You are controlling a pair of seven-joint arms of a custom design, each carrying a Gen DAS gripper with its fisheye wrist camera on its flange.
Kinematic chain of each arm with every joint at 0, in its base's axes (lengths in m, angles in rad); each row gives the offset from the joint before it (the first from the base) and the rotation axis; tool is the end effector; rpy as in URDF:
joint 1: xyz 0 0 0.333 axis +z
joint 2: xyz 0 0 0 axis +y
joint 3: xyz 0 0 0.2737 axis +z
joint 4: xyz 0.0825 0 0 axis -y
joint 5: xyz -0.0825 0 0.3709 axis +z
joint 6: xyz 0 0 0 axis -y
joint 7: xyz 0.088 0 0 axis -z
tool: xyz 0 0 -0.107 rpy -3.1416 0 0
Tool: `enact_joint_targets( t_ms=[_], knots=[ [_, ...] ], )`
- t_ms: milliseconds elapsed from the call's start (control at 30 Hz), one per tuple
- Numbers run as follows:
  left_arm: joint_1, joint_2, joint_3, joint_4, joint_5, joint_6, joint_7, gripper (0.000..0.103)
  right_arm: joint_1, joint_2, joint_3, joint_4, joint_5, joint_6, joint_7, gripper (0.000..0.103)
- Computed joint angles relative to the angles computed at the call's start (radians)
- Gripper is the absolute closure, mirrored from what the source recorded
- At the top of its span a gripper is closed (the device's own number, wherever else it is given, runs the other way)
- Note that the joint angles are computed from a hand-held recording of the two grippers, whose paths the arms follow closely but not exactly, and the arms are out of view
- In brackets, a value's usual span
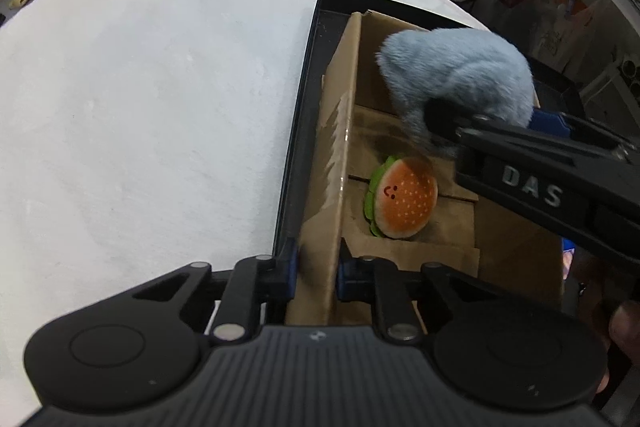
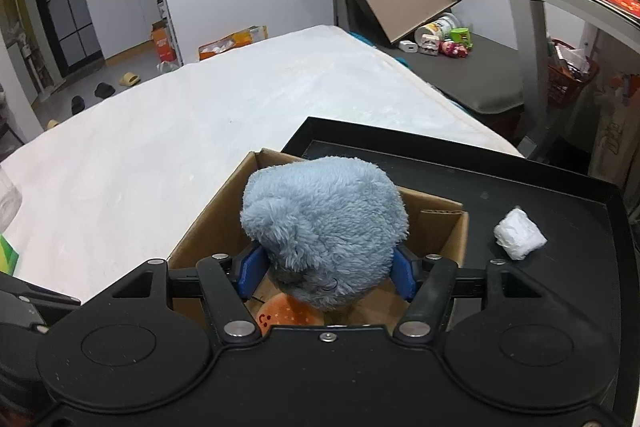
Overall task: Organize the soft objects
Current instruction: 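Carry the grey fluffy ball into the box beside the hamburger and release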
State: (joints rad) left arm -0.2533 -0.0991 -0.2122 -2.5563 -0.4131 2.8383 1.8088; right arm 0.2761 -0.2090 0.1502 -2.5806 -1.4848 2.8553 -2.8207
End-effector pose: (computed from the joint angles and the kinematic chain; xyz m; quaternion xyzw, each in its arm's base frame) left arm 0.4311 -0.1921 0.3083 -0.5669 0.7977 -0.1999 0.0479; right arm 0.3732 0.2268 0.3181 -0.6225 0.6793 -0.2665 0.2828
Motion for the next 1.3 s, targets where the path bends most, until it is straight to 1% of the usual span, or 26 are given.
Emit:
enact_joint_targets(
  t_ms=[100, 167, 300, 367, 400, 467, 533, 600, 667, 733, 833, 900, 933, 1000, 1100, 1200, 1300],
  knots=[
    [0.005, 0.011, -0.005, 0.004, 0.031, 0.009, -0.026, 0.089, 0.001, 0.026, 0.001, 0.021, -0.019, -0.009, 0.011, 0.039],
    [0.008, 0.019, -0.004, 0.011, 0.04, 0.004, -0.037, 0.089, 0.003, 0.043, -0.005, 0.032, -0.03, 0.002, 0.015, 0.034],
    [0.008, 0.018, -0.006, 0.008, 0.046, 0.005, -0.041, 0.089, 0.01, 0.053, -0.015, 0.033, -0.003, 0.018, -0.02, 0.033],
    [0.009, 0.02, -0.008, 0.011, 0.058, 0.004, -0.057, 0.089, 0.012, 0.047, -0.014, 0.028, 0.006, 0.017, -0.025, 0.031],
    [0.01, 0.02, -0.009, 0.012, 0.066, 0.002, -0.065, 0.088, 0.011, 0.039, -0.014, 0.024, 0.004, 0.019, -0.02, 0.029],
    [0.012, 0.021, -0.01, 0.017, 0.085, -0.005, -0.082, 0.088, 0.01, 0.016, -0.01, 0.011, -0.009, 0.018, 0.0, 0.019],
    [0.015, 0.021, -0.01, 0.023, 0.101, -0.019, -0.1, 0.088, 0.006, 0.003, -0.008, 0.007, -0.029, 0.019, 0.02, 0.015],
    [0.02, 0.017, -0.015, 0.021, 0.141, -0.017, -0.135, 0.085, 0.005, -0.012, -0.007, -0.004, -0.021, 0.017, 0.014, 0.014],
    [0.026, 0.012, -0.019, 0.02, 0.184, -0.024, -0.175, 0.084, 0.002, -0.034, -0.006, -0.022, -0.006, 0.016, 0.012, 0.014],
    [0.028, 0.006, -0.02, 0.023, 0.209, -0.042, -0.201, 0.083, -0.005, -0.063, -0.004, -0.044, -0.011, 0.023, 0.041, 0.014],
    [0.028, -0.014, -0.021, 0.01, 0.231, -0.037, -0.221, 0.075, -0.021, -0.125, -0.003, -0.089, -0.027, 0.042, 0.097, 0.014],
    [0.031, -0.024, -0.023, 0.004, 0.247, -0.037, -0.244, 0.067, -0.03, -0.158, 0.0, -0.113, -0.024, 0.046, 0.108, 0.014],
    [0.03, -0.031, -0.023, -0.002, 0.246, -0.035, -0.25, 0.065, -0.033, -0.179, 0.002, -0.13, -0.011, 0.043, 0.103, 0.014],
    [0.03, -0.042, -0.024, -0.011, 0.253, -0.031, -0.263, 0.057, -0.038, -0.211, 0.013, -0.158, 0.021, 0.032, 0.087, 0.014],
    [0.039, -0.067, -0.037, -0.028, 0.3, -0.032, -0.305, 0.05, -0.043, -0.261, 0.032, -0.197, 0.083, 0.013, 0.055, 0.014],
    [0.031, -0.096, -0.035, -0.049, 0.303, -0.032, -0.305, 0.044, -0.049, -0.311, 0.06, -0.235, 0.137, -0.002, 0.037, 0.014],
    [0.025, -0.118, -0.035, -0.063, 0.294, -0.039, -0.3, 0.04, -0.038, -0.369, 0.088, -0.279, 0.217, -0.039, -0.01, 0.014]
  ],
)
